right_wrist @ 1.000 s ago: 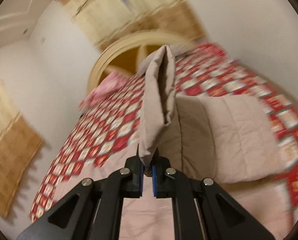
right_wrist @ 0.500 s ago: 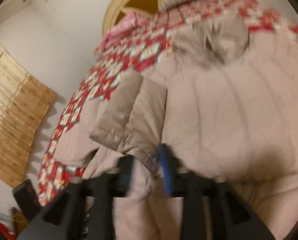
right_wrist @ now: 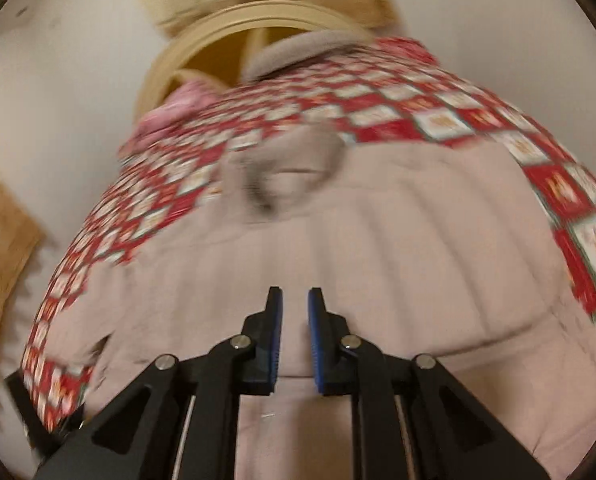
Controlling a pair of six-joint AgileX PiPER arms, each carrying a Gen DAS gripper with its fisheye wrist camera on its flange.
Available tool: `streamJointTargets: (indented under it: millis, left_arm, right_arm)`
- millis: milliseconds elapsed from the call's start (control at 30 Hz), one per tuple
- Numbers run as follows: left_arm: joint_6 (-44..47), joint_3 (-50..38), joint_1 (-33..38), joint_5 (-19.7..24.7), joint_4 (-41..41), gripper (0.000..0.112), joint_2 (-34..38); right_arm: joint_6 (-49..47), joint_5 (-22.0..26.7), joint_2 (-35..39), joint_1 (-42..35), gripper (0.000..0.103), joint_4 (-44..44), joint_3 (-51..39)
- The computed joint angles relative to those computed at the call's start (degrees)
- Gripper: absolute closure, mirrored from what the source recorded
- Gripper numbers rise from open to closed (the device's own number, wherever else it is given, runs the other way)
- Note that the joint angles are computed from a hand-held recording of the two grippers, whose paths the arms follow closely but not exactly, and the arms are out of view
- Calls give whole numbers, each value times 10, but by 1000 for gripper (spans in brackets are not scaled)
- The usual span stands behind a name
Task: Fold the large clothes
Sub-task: 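Fold the held sleeve across the jacket body and open the right gripper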
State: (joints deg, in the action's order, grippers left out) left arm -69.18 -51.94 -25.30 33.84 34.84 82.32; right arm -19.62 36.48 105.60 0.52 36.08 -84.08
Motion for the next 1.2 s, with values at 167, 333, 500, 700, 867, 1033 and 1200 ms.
streamJointTargets:
  millis: [167, 333, 500, 700, 867, 1033, 1200]
  left_arm:
    - [1, -2, 0, 4, 1, 10, 2]
    - [1, -2, 0, 3, 1, 10, 2]
    - [1, -3, 0, 5, 1, 10, 2]
    - [0, -4, -1, 5, 2, 10, 3]
    - [-1, -6, -3, 9, 4, 10, 5]
    - [-4, -6, -4, 10, 6, 10, 6]
    - [-4, -6, -4, 9, 5, 10, 6]
  right_arm:
    - [-22, 7, 59, -1, 86, 8, -3]
    - [33, 8, 48, 15, 83, -54, -18]
    - [-48, 1, 11, 76, 83, 9, -4]
    - [23, 65, 113, 161, 83, -32, -121]
    - [44, 42, 132, 183, 83, -48, -122]
    - [36, 60, 117, 178, 83, -60, -122]
    - [71, 19, 30, 186, 83, -156, -71]
